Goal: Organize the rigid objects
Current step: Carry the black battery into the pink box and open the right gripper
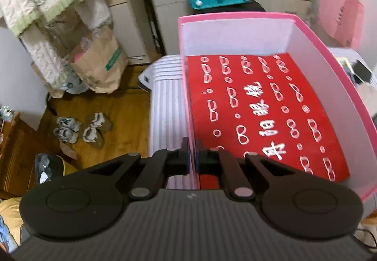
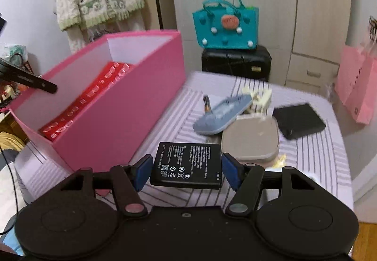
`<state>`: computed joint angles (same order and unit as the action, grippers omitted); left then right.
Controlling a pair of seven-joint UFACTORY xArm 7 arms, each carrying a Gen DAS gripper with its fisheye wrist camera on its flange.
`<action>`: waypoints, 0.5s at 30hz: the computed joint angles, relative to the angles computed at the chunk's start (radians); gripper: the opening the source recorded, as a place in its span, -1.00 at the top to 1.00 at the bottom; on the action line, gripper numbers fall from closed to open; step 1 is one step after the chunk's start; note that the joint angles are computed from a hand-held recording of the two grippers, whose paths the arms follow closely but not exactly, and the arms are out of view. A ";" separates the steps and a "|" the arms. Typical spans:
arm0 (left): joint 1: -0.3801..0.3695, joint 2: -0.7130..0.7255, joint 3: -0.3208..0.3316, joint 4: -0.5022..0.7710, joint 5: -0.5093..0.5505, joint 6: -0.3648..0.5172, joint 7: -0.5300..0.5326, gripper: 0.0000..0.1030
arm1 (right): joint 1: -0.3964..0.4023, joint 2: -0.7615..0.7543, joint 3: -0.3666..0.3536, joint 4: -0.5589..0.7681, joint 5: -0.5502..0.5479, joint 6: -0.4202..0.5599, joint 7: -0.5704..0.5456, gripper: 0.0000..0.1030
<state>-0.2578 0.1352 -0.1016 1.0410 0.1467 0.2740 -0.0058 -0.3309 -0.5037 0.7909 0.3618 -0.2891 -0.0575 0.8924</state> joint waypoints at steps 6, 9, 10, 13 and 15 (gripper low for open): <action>0.002 -0.011 -0.002 -0.022 -0.002 -0.022 0.008 0.94 | 0.080 -0.027 -0.090 0.028 -0.012 0.006 -0.058 -0.33; -0.001 -0.030 -0.004 -0.044 0.001 -0.025 0.004 0.93 | 0.093 -0.021 -0.110 0.057 -0.018 -0.006 -0.098 -0.33; -0.001 -0.033 -0.006 -0.047 -0.004 -0.025 0.004 0.93 | 0.088 -0.019 -0.106 0.071 -0.018 -0.009 -0.108 -0.33; -0.002 -0.034 -0.001 -0.051 0.002 -0.034 -0.025 0.94 | -0.065 -0.026 0.038 0.137 -0.009 -0.072 -0.100 -0.34; -0.007 -0.040 0.001 -0.050 0.022 -0.016 -0.046 0.94 | -0.118 0.052 0.085 0.205 -0.014 -0.118 -0.152 -0.34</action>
